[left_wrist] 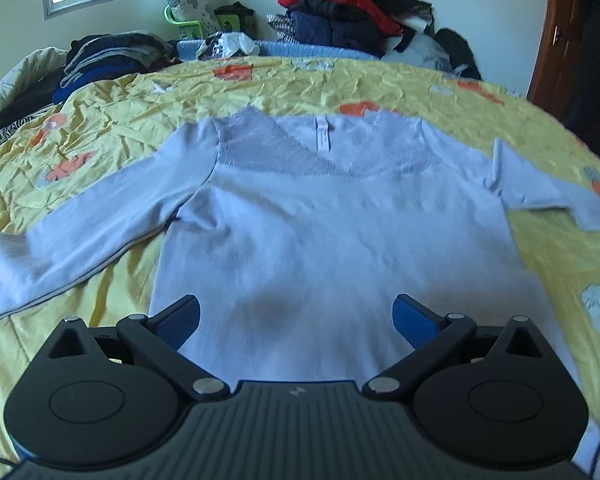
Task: Fold small clothes
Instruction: 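Roll the right tool and grasp the sweater sleeve cuff nearest it, then lift the held sleeve across the sweater body and open the right gripper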
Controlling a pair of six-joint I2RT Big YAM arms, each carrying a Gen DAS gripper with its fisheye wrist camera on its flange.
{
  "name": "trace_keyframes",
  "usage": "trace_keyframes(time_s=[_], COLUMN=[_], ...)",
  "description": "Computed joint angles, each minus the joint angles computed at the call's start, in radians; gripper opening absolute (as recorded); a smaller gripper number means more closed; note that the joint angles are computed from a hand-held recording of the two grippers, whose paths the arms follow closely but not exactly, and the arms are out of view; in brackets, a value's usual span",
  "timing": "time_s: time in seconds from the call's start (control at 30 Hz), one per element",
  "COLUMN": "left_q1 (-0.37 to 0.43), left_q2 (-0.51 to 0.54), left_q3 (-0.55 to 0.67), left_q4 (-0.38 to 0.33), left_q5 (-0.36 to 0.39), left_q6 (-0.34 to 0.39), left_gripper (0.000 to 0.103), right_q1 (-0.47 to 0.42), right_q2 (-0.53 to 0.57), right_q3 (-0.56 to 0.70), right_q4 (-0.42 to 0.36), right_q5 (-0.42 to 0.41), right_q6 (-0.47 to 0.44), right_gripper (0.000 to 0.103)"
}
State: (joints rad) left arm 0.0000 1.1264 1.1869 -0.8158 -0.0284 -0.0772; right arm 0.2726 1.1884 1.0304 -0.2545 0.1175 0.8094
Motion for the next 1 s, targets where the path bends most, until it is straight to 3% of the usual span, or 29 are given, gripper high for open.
trace_keyframes(time_s=[0.13,0.37,0.47,0.53,0.57,0.6,0.73,0.83,1.0], left_q1=[0.009,0.018,0.024,0.031,0.034,0.037,0.047,0.058,0.093], left_q2=[0.016,0.041,0.056,0.064,0.067,0.07,0.061,0.056,0.053], left_q3=[0.023,0.044,0.054,0.058,0.06,0.061,0.051,0.047,0.043], left_q4=[-0.003,-0.008,-0.016,-0.019,-0.02,-0.021,0.001,0.012,0.027], left_q5=[0.031,0.05,0.06,0.062,0.061,0.061,0.035,0.014,-0.011], left_q6=[-0.006,0.009,0.007,0.0,-0.002,-0.002,0.006,0.022,0.019], left_gripper=[0.103,0.103,0.103,0.103,0.103,0.103,0.103,0.103,0.103], right_q1=[-0.046,-0.121,-0.152,-0.175,-0.183,-0.189,-0.192,-0.169,-0.096], right_q2=[0.046,0.166,0.199,0.21,0.216,0.223,0.221,0.21,0.192], right_q3=[0.02,0.113,0.145,0.154,0.156,0.162,0.147,0.161,0.207], right_q4=[0.043,0.072,0.055,0.048,0.049,0.038,0.063,0.07,0.103], right_q5=[0.051,0.176,0.189,0.181,0.172,0.172,0.156,0.179,0.144], right_q6=[-0.022,-0.006,0.04,0.082,0.097,0.107,0.131,0.096,0.003], right_gripper=[0.101,0.086,0.068,0.04,0.032,0.013,0.01,0.01,0.01])
